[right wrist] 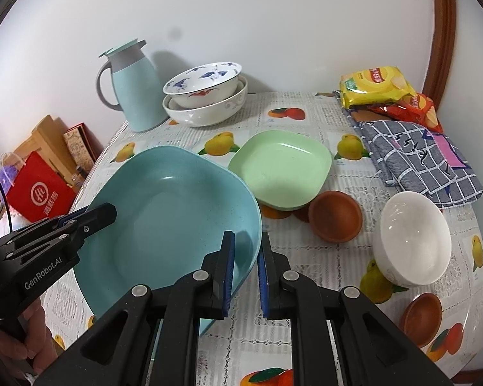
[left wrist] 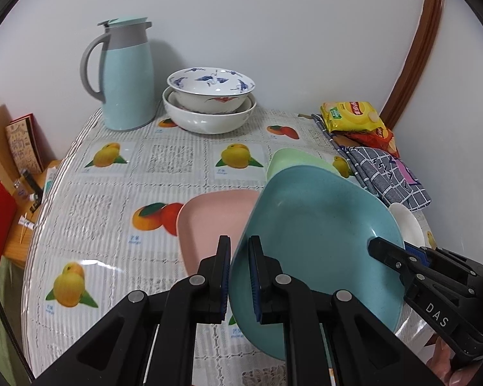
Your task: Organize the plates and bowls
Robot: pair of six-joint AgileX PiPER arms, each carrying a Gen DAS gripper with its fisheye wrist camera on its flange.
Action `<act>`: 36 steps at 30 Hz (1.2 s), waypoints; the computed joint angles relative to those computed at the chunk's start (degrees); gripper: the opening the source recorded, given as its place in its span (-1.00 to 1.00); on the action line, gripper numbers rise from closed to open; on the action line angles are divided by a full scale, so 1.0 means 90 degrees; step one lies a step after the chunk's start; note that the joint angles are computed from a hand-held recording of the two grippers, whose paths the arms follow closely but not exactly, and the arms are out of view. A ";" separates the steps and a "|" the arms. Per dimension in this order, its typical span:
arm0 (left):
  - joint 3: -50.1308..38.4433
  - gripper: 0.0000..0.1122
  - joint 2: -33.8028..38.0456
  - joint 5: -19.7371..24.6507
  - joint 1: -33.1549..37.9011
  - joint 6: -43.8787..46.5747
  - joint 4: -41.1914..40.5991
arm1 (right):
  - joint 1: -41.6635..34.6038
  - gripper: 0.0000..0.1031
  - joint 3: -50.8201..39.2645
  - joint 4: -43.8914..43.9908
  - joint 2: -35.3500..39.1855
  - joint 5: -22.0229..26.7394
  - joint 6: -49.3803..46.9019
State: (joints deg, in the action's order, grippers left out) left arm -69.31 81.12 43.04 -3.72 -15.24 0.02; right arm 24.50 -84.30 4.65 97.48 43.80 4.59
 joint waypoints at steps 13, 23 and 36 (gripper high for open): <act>0.0438 -0.80 0.0157 -0.0124 0.0463 -0.0067 0.0004 | 0.0305 -0.74 -0.0250 0.0222 0.0651 0.0060 -0.0354; 0.0227 -0.79 0.0806 -0.0126 0.0644 -0.0184 -0.0040 | 0.0360 -0.74 -0.1156 0.0218 0.1555 0.0470 -0.0655; -0.0296 -0.79 0.1519 -0.0006 0.0681 -0.0533 0.0139 | 0.0303 -0.74 -0.2983 0.0177 0.2810 0.1253 -0.1194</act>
